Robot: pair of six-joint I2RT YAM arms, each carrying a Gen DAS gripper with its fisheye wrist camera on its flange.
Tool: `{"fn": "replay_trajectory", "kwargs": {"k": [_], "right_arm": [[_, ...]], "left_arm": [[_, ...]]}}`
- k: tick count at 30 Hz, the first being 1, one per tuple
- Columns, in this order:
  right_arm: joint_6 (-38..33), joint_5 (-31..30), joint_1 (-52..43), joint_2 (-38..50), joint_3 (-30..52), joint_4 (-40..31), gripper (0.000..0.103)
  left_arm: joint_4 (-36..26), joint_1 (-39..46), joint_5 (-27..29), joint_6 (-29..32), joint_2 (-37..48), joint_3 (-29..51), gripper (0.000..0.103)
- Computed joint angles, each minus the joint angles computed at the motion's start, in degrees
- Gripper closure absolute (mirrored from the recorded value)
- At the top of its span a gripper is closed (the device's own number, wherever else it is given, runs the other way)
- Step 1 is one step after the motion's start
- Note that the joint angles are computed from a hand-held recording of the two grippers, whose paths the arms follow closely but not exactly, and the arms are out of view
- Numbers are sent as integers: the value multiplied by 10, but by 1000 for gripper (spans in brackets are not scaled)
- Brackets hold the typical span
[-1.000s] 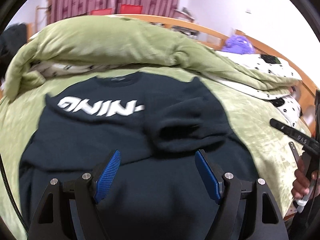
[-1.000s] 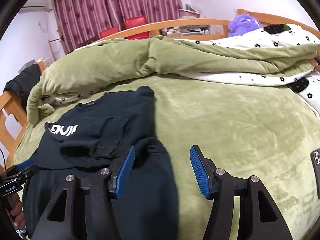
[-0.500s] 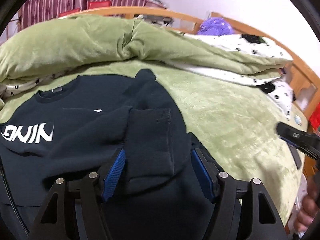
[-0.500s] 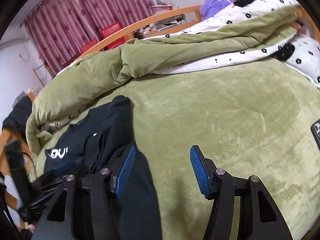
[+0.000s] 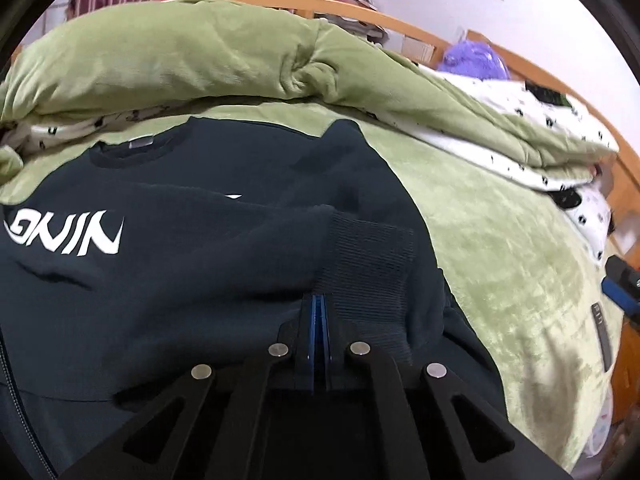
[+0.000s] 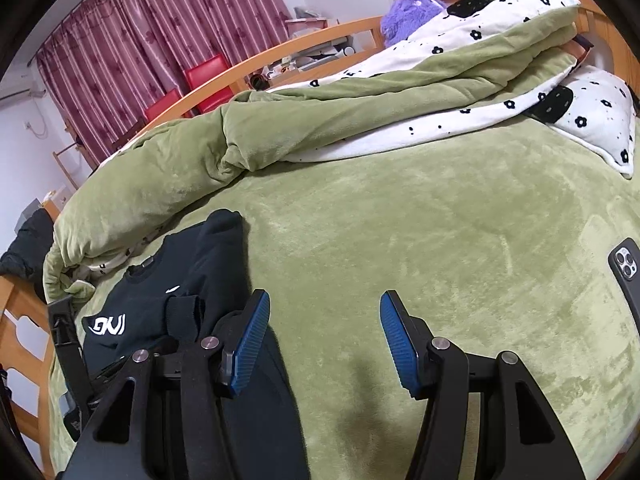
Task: Fold small clothes
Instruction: 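Close the left tool on the ribbed sleeve cuff, then lift the ribbed cuff with the left tool and fold it over the shirt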
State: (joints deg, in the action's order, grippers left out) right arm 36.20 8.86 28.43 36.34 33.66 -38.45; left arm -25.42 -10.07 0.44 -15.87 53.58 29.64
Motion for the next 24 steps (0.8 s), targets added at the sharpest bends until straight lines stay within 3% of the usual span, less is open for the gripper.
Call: {"fn": "replay_trajectory", "kwargs": {"k": [3, 4, 5, 6, 8, 13, 16, 19, 20, 21, 24], "right_arm": [[6, -9, -1, -4, 2, 2, 46], [8, -7, 3, -4, 3, 2, 46], [10, -4, 8, -3, 4, 3, 46], [14, 1, 16, 1, 6, 4, 46], [18, 7, 25, 7, 9, 5, 46], [21, 9, 27, 6, 10, 2, 46], [20, -12, 5, -6, 6, 0, 46], [12, -46, -35, -16, -1, 3, 46], [12, -60, -48, -18, -3, 3, 46], [10, -73, -61, -20, -5, 4, 46], [11, -95, -81, -22, -8, 8, 46]], "left_arm": [[-17, 24, 45, 20, 0, 4, 98], [-19, 18, 47, 24, 1, 4, 91], [-18, 1, 42, 29, -2, 2, 75], [-16, -14, 31, 28, -3, 0, 53], [2, -65, -10, 19, -6, -9, 34], [36, -158, -135, -1, 66, -6, 36], [52, -169, -163, 6, 61, -28, 42], [54, -132, -116, 16, 19, -44, 51], [48, -99, -63, 20, -5, -49, 59], [46, -91, -48, 18, -13, -51, 62], [35, -82, -38, 17, -43, -62, 65]]}}
